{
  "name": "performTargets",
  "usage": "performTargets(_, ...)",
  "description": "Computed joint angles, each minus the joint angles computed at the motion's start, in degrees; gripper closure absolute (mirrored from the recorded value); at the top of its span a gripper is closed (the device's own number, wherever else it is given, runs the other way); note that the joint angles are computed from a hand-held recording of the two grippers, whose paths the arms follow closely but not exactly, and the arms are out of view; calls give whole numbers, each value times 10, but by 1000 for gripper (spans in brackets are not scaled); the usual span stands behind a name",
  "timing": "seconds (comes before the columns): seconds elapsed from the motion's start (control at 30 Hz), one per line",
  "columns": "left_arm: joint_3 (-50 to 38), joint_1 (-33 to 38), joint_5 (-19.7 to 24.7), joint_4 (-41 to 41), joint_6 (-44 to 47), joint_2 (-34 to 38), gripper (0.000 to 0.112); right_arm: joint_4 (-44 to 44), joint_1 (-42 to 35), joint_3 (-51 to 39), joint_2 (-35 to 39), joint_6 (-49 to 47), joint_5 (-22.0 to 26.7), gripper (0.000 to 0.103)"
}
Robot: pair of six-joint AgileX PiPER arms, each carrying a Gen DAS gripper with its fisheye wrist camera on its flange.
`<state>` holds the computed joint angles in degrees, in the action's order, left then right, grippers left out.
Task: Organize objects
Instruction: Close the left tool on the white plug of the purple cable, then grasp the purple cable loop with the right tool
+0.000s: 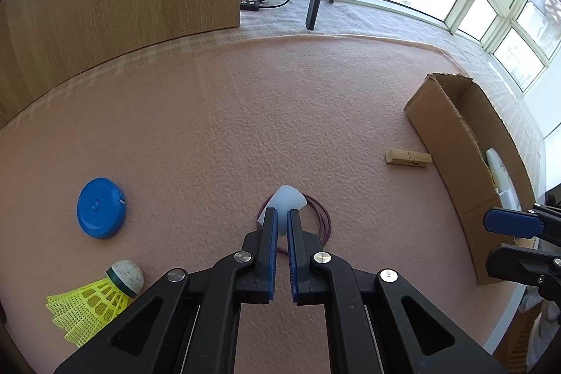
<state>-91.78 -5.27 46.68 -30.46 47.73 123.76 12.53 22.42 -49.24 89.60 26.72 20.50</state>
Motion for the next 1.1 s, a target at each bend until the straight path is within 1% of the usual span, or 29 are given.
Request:
performTargets(0.07,5,5,-3,-1,-1,-4,107,2,2,-12,13,-6,1,52)
performTargets(0.23,19,22,-10,-3,-4,-11,107,57,3,-65,77,-79,11,52)
performTargets(0.37,26,38,-13,-4,-7,-8,107,46,16,-123,145,-86,25,48)
performTargets(0.63,25,61,-9,-12,-5,0,107,-88,53,-252,251,-22,85,47)
performTargets(0.8,21,67,-9,-14,-9,5,107,-116,59,-310,292,-25,119,47)
performTargets(0.97,10,72,-4,-16,-16,16,107,-135,61,-350,320,-36,140,47)
performTargets(1.07,5,75,-1,-16,-18,20,107,-168,69,-366,329,-29,152,47)
performTargets(1.1,4,76,0,-16,-18,21,107,-181,73,-371,332,-25,159,51)
